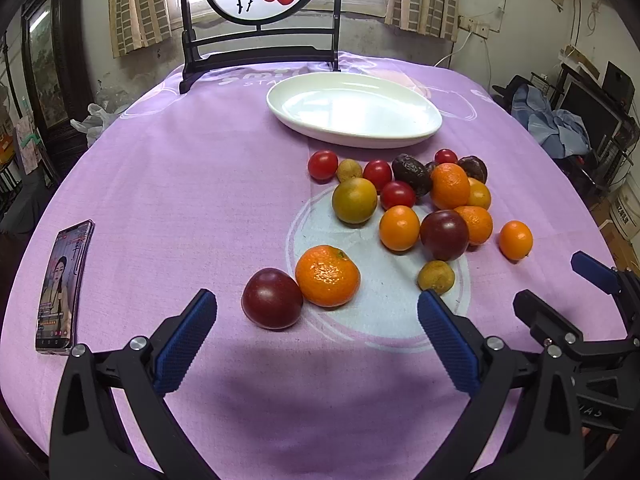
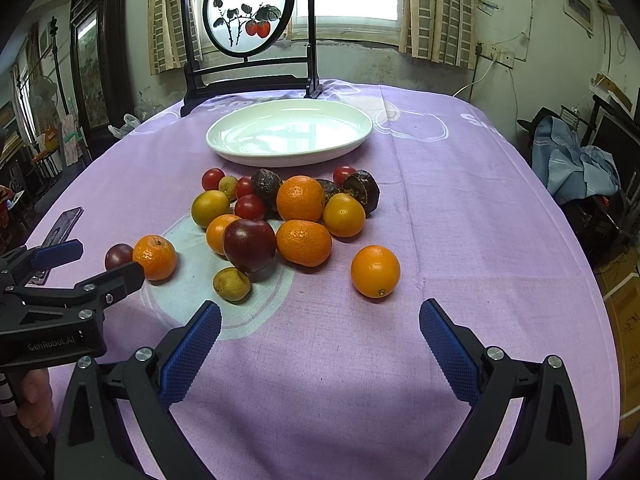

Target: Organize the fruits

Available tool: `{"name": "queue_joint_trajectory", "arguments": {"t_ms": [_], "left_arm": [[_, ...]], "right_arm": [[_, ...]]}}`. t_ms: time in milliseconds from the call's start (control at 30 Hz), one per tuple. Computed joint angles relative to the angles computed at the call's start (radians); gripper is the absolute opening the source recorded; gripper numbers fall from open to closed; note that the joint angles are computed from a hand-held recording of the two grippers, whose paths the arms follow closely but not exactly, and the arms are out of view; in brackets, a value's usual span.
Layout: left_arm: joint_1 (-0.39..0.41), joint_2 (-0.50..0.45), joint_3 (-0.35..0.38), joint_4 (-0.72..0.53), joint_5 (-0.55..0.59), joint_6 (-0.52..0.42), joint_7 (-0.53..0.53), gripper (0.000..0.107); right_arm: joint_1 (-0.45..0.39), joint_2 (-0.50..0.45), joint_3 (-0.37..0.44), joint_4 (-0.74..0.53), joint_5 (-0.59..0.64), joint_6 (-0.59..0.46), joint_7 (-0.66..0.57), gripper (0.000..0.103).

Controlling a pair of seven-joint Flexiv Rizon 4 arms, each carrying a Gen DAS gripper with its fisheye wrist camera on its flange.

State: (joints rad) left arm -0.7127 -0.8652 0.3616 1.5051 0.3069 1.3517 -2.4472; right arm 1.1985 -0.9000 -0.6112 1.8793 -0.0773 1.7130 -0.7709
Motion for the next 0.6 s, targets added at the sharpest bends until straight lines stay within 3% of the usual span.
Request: {"name": "queue_joint_trajectory", "arguments": {"t_ms": [600], "left_arm": [[0.002, 0.007, -0.005, 0.002, 0.011, -0.017, -0.01, 0.099]], "right_arm": [[0.001, 0.005, 0.0, 0.004, 0.004, 0.002, -0.004, 0.1]]}}
